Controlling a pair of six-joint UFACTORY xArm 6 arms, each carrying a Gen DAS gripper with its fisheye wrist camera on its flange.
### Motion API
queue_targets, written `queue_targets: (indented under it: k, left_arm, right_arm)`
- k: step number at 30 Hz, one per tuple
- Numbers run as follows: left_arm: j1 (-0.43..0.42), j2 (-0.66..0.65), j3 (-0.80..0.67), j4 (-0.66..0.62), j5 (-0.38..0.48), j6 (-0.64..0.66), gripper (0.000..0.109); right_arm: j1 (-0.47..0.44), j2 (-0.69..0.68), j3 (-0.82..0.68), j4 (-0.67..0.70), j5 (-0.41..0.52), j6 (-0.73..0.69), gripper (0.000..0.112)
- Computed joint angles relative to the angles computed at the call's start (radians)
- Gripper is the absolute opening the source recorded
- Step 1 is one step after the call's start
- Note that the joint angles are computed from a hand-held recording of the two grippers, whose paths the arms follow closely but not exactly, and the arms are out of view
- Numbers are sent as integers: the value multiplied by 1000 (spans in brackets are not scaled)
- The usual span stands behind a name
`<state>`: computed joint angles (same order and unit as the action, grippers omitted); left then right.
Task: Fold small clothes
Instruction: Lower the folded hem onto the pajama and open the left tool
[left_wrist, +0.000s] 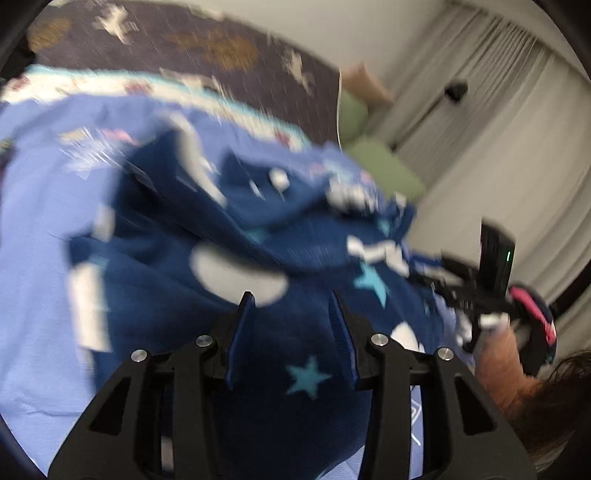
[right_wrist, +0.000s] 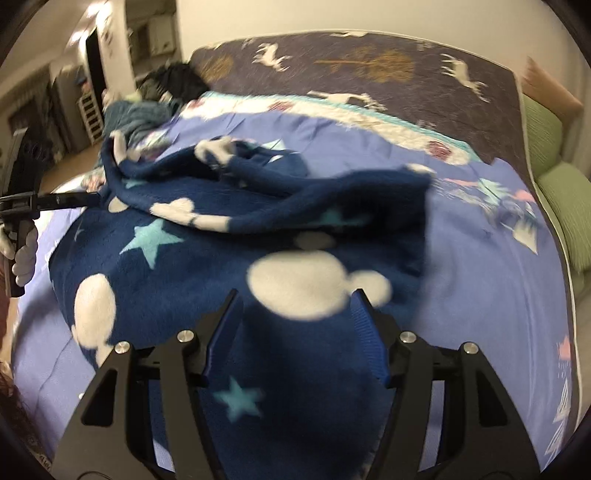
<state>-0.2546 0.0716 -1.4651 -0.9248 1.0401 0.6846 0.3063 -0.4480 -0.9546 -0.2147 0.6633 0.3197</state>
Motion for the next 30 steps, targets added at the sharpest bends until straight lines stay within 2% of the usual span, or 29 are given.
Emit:
queue_targets:
  k: [3, 5, 7, 8, 10, 11, 13, 15, 19, 24, 27, 30]
  left_arm:
    - [-48, 118, -148, 79, 61, -72, 45]
    - [-66, 201, -263, 113, 61, -106, 45]
    - [-80, 300, -406, 160, 1, -161, 50]
    - [-88, 349, -470, 216, -80, -205, 52]
    - [-90, 412, -545, 327, -170, -308, 53]
    - [-86, 435, -570, 384, -193, -375, 53]
    - [-59, 455, -586, 371, -170, -442, 53]
    - [-32, 405, -496, 283, -190, -398, 53]
    - [10, 271, -312, 157, -216, -310, 56]
    - [50, -6, 28, 7, -223, -121, 61]
    - [78, -168, 226, -8, -214, -64, 63]
    - [106, -291, 368, 22, -215, -85, 64]
  right_arm:
    - [4, 124, -115, 58, 34, -77, 59]
    - [-4, 206, -202, 27, 53, -49, 57]
    - [-24, 275, -275, -38, 27, 3, 57]
    - [-45, 308, -308, -55, -1, 40, 57]
    - [-85, 344, -338, -42, -45, 101, 57]
    - [-104, 353, -342, -46, -46, 155, 58]
    - [-123, 336, -313, -22, -55, 184, 58]
    - [-134, 262, -216, -33, -99, 198, 57]
    - [-156, 111, -69, -58, -102, 256, 58]
    - [-185, -181, 172, -2, -78, 326, 59]
    - [-167, -346, 296, -7, -30, 374, 59]
    - [-125, -507, 403, -12, 43, 444, 60]
